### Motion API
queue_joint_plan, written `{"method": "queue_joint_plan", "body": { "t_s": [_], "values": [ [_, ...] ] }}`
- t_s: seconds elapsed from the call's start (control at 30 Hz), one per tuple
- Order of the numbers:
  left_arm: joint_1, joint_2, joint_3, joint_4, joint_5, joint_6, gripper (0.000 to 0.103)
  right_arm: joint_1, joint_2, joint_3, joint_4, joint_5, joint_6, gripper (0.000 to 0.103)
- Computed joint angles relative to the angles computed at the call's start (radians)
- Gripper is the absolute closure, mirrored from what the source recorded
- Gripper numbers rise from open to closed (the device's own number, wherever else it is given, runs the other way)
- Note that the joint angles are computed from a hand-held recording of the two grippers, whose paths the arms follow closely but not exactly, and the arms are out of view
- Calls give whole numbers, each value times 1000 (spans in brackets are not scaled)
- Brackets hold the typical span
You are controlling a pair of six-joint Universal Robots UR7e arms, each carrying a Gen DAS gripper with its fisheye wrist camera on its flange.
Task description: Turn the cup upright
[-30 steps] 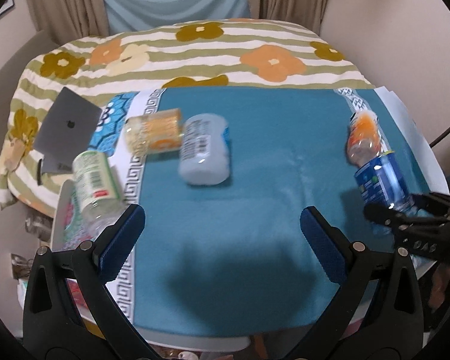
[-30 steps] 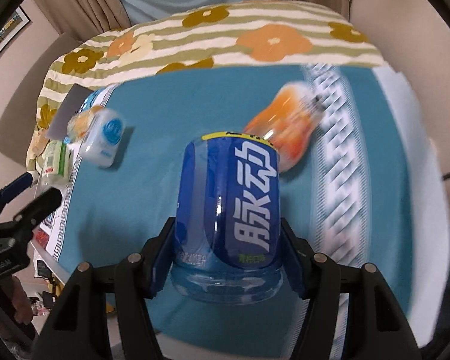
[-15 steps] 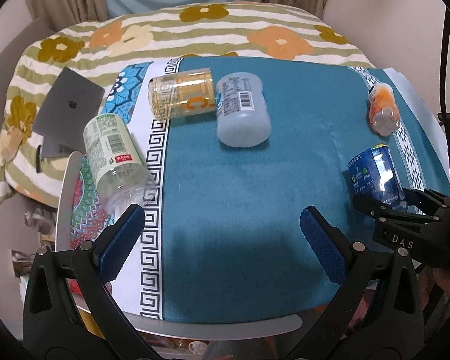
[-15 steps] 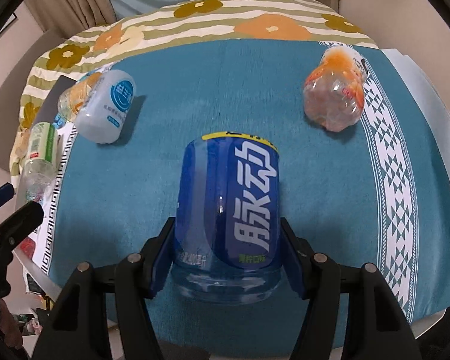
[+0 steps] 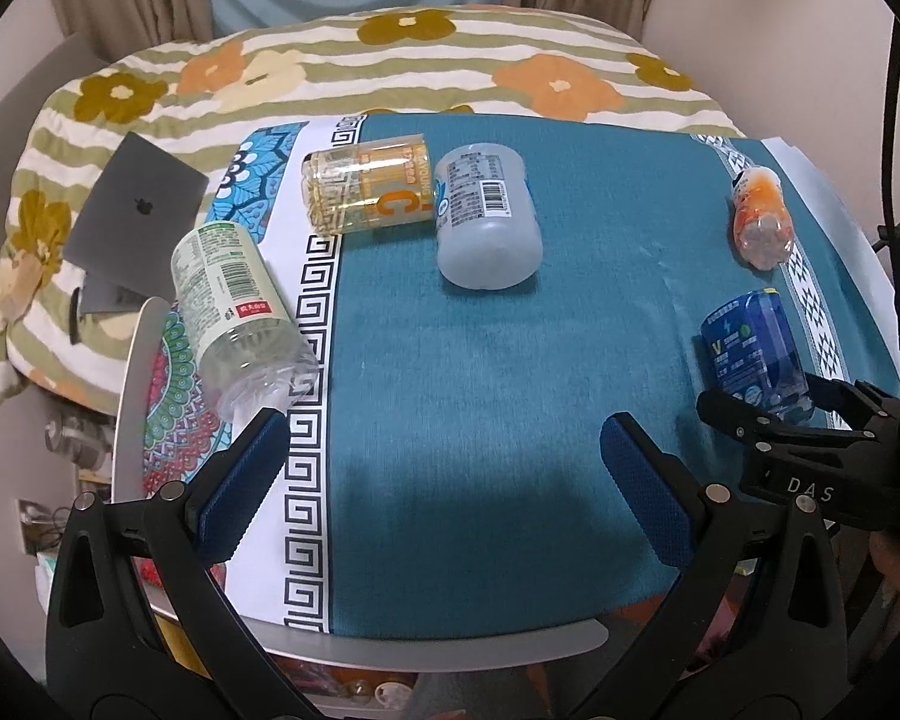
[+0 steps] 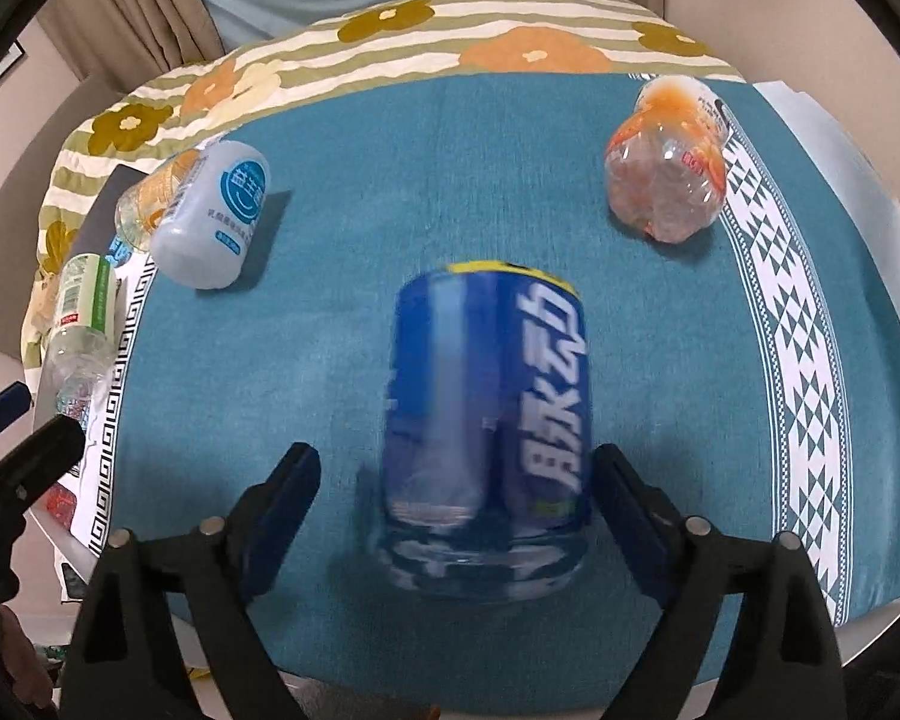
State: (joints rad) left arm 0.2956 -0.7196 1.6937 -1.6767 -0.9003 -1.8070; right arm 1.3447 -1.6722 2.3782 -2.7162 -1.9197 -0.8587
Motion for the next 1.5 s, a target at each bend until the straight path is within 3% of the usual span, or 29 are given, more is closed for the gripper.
{"method": "queue_joint_plan", "body": {
  "t_s": [0.13,0.4,0.63,0.77,0.93,1.3,1.5],
  "values": [
    [-7,0,-19,23,3,-15,0,-11,-39,-11,50,46,-13,0],
    [-11,17,-113,103,13,-21,0,-9,-163,-41,147,83,-76,0],
    [28,91,-255,70,13,111,0,-36,-237,-108,196,78,-155,0],
    [70,154,-347,5,-39,225,0,-74,-252,-146,169,98,-212,0],
    [133,256,-482,-74,-157,318,0,-137,-246,-199,182,157,-246,0],
    [233,418,-659,-47,-327,278,0,-255,-203,-256,195,268,-353,0],
    [260,467,-727,18,-361,261,1,-289,-157,-297,239,294,-372,0]
  ]
}}
